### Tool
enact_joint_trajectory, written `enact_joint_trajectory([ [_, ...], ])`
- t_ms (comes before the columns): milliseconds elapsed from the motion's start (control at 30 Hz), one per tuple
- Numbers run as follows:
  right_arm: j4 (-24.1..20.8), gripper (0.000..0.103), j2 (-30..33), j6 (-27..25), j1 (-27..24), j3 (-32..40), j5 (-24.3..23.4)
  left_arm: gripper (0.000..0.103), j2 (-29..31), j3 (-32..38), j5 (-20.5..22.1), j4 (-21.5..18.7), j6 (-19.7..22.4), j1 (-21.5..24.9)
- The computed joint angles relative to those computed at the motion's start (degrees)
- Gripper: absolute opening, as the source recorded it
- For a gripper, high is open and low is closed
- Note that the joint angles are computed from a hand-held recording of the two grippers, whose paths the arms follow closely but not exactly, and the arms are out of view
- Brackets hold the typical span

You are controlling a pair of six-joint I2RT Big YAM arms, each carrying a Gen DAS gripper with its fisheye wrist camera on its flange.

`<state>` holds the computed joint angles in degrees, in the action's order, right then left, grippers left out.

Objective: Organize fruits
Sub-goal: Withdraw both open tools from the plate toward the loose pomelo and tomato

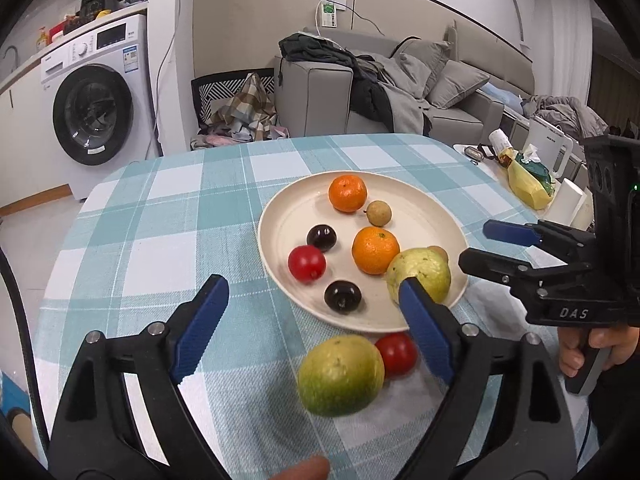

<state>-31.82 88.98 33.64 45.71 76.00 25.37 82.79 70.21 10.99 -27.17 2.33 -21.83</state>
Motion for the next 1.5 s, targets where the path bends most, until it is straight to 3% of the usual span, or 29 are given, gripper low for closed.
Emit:
enact_joint_trajectory([
  [33,0.5,0.08,-0.2,0.5,0.3,-0.4,0.4,0.094,-0.7,-0.8,-0.1,0.3,-0.2,0.2],
  [100,1.2,0.09,-0.6,1.0,0.7,-0.8,0.9,0.102,-2.0,-2.1,-0.7,0.9,-0.8,0.4],
  [233,1.2,0.102,-1.0,2.6,1.5,-1.2,2.0,0.102,-3.8,-3.9,0.0,0.6,-2.2,1.4],
  [1033,1.2,0.103,-1.3,3.4,4.4,-1.7,4.4,0.102,-7.1,-8.5,-3.6,0.0,-0.4,0.4],
  [1367,1.0,0.103,0.1,-1.2,6.3,0.2,6.6,0.102,-6.4,-8.3,-4.2,-0.5,-0.4,0.0],
  [1500,1.4,0.103,0.2,-1.4,6.3,0.2,4.3,0.102,-6.2,-8.2,-4.3,-0.2,-0.7,0.0],
])
